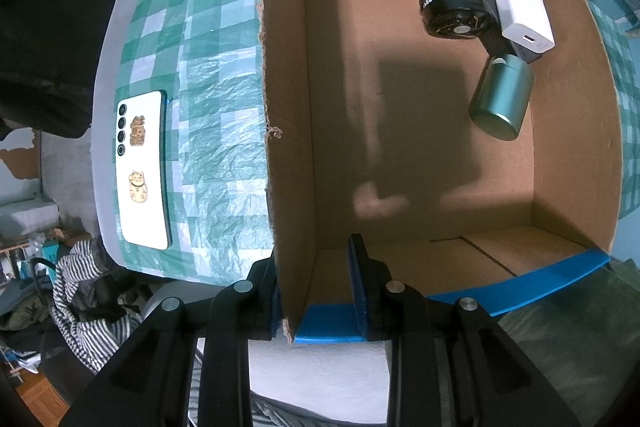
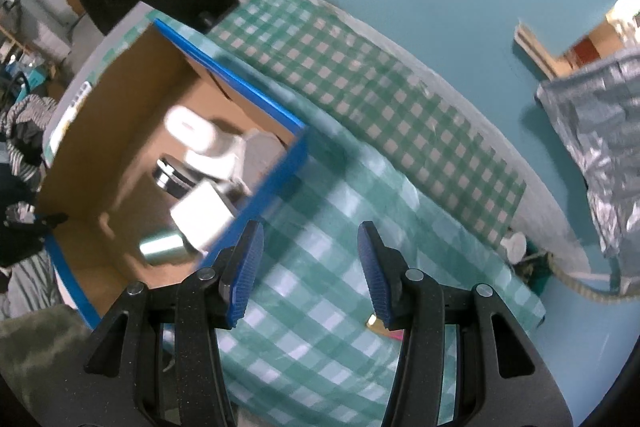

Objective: Organize rigid objects
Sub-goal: 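Move the right gripper to the gold-pink USB stick and grasp it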

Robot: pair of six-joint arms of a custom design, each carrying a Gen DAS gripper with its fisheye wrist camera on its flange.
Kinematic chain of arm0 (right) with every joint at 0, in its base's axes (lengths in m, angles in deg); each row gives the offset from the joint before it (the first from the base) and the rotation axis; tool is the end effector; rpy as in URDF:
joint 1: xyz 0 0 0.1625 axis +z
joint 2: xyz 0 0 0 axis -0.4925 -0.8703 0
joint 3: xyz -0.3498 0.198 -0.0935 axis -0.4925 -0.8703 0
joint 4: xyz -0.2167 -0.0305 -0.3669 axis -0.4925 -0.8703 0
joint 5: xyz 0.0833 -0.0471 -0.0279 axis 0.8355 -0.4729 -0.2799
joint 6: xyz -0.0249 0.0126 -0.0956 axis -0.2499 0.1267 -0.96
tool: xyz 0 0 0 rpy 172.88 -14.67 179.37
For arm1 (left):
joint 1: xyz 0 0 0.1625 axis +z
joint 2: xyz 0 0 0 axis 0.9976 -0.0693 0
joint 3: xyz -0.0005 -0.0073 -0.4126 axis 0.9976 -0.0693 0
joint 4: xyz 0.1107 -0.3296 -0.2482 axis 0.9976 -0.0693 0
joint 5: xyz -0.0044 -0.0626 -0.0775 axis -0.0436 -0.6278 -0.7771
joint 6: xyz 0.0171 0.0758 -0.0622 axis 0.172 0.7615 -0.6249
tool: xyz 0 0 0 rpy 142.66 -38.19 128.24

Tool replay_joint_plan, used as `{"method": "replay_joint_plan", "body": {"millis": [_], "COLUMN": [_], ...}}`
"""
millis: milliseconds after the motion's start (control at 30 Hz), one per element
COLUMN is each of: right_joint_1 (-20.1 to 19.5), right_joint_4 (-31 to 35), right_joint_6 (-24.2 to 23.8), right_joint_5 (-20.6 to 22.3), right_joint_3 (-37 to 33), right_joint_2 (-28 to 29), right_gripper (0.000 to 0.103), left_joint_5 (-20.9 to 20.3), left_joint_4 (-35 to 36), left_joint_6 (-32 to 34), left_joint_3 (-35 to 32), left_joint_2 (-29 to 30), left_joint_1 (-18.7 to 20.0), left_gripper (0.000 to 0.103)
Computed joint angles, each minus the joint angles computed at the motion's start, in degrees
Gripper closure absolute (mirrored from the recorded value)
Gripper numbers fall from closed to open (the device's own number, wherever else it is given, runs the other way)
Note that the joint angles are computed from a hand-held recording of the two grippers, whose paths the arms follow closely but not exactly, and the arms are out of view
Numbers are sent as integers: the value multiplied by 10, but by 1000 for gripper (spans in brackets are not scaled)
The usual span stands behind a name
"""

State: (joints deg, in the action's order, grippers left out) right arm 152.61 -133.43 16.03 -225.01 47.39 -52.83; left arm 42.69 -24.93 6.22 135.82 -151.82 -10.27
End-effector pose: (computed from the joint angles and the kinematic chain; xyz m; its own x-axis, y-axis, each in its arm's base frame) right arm 0.3719 -0.4572 -0.0275 -0.5711 0.6139 0.5449 0.3095 0.7759 -0.5497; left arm 0.0420 -0.6837 0.2985 -0.0427 0.9845 -0.1700 0.6424 0.1574 0.7500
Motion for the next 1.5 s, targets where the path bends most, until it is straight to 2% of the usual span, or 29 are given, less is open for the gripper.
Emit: {"method": "replay_joint_plan", "body": {"millis": [100,400,500,833,933,1167,1333,1500], "right_joint_1": [-8,-35,-43,-59,-58,-45,-38,-35], "right_joint_4": [-18,-170,-207,-395,-442,-428,-353,-276], "right_joint_6": [15,29,29,18,10,-5,20,23], "right_joint_5": [16,61,71,100,111,123,116,107], "right_joint_3": [43,178,205,283,296,282,250,211], "right_joint_2": [-13,-30,-25,4,15,28,34,44], "right_gripper": [54,54,54,54,47,46,46,48], "left_joint_5": [1,5,8,15,17,19,18,18], "left_joint_4": [-4,-16,-20,-32,-34,-39,-37,-41], "left_joint_6": [1,3,4,2,0,2,1,6], "left_joint_3": [2,11,14,24,26,28,28,32], "left_joint_2": [0,-4,-5,-8,-9,-9,-10,-11], "left_joint_1": [0,-2,-2,-5,-5,-5,-5,-5], "left_gripper": [76,76,76,76,76,76,75,73]}}
